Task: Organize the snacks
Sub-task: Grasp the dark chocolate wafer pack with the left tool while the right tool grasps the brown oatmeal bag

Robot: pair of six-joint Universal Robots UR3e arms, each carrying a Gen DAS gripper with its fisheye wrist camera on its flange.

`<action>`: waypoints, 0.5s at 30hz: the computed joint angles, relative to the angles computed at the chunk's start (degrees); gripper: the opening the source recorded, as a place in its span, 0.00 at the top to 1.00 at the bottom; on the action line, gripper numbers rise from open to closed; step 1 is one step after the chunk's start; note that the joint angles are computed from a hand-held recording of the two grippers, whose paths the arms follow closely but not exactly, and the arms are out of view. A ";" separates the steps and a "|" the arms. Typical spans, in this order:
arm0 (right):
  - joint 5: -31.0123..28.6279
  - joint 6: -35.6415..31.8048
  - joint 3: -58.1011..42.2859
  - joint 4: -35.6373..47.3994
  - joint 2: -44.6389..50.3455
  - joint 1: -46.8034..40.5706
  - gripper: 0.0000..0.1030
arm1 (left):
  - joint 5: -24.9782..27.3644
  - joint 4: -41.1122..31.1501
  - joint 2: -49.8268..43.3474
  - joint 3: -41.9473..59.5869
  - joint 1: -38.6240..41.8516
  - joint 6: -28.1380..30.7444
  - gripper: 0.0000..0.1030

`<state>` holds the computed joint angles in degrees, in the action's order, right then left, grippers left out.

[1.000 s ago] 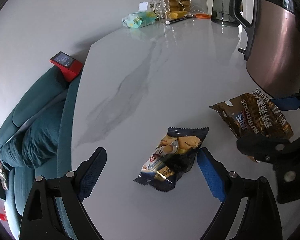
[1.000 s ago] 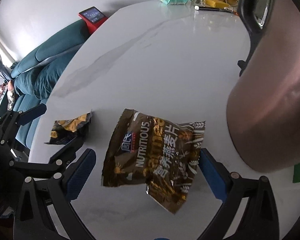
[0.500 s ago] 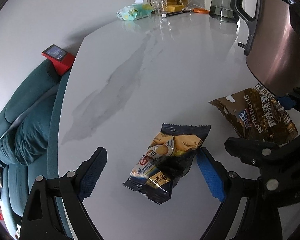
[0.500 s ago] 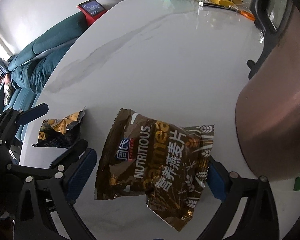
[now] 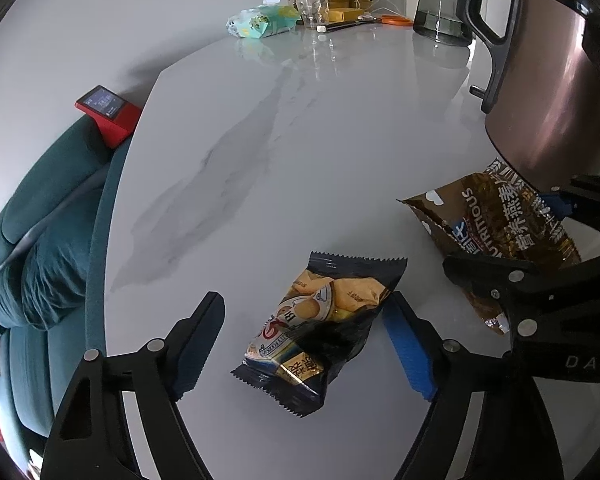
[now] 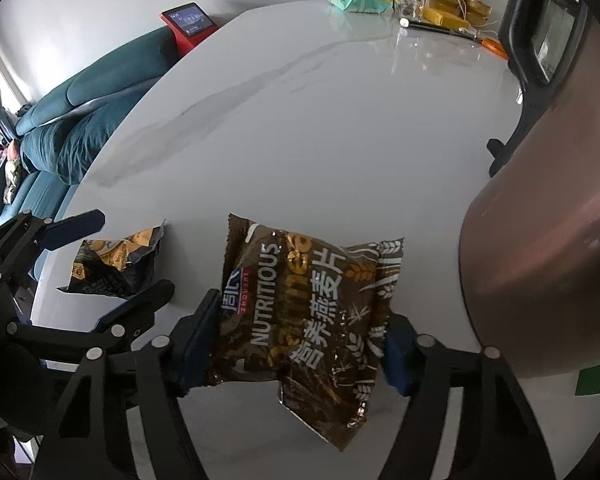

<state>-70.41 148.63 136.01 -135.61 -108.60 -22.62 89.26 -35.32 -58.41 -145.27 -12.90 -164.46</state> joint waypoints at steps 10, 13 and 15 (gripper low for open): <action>2.07 -1.18 -0.01 0.84 -0.63 -1.08 0.96 | 0.30 1.56 -0.83 -0.12 -1.23 -1.42 0.57; 2.80 -1.56 0.31 1.42 -1.16 -1.91 0.99 | 1.37 2.48 -0.30 -0.77 -2.16 -2.12 0.62; 2.96 -1.39 0.27 1.44 -1.31 -1.97 1.00 | 2.10 2.86 -0.06 -1.06 -2.23 -2.47 0.64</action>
